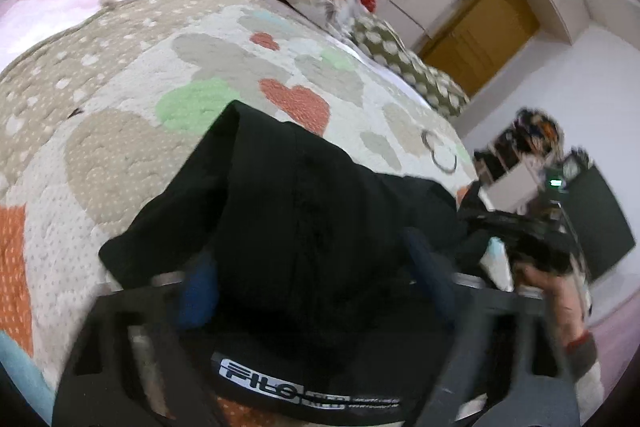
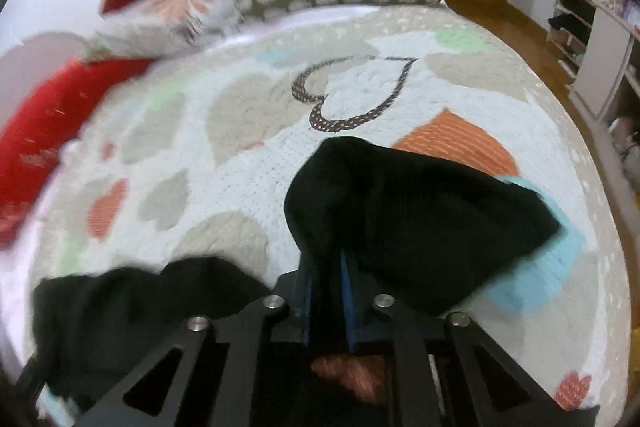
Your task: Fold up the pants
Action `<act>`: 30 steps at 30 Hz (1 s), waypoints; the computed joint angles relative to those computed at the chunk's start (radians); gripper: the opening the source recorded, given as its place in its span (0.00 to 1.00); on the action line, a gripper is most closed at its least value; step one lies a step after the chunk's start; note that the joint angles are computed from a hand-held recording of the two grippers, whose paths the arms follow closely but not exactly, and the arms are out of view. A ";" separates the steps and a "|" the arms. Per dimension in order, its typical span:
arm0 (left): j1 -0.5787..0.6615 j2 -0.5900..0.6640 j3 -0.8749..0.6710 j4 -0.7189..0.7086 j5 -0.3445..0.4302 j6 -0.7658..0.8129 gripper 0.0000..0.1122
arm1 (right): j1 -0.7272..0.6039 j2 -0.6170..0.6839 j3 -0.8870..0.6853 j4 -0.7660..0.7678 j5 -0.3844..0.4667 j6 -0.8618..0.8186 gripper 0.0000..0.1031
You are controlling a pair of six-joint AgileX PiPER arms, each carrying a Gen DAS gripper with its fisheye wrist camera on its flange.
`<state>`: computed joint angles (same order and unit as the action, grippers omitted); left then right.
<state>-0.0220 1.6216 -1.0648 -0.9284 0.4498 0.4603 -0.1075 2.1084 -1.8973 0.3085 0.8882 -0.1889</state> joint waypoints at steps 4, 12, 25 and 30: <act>0.042 0.013 -0.049 0.043 0.100 -0.019 0.35 | -0.127 -0.316 0.390 0.259 -0.086 -0.339 0.09; 0.099 -0.069 0.022 0.095 0.099 -0.009 0.35 | -0.391 -0.558 0.892 0.479 0.042 -0.632 0.40; 0.034 -0.079 0.023 0.260 0.058 -0.176 0.35 | -0.414 -0.485 0.731 0.497 -0.058 -0.555 0.44; 0.035 -0.076 0.023 0.267 0.066 -0.183 0.35 | -0.260 -0.403 0.617 0.488 -0.116 -0.405 0.37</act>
<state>0.0128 1.5452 -1.0416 -0.6617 0.5157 0.2772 -0.3679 1.7057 -1.2800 0.7960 0.7722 -0.5934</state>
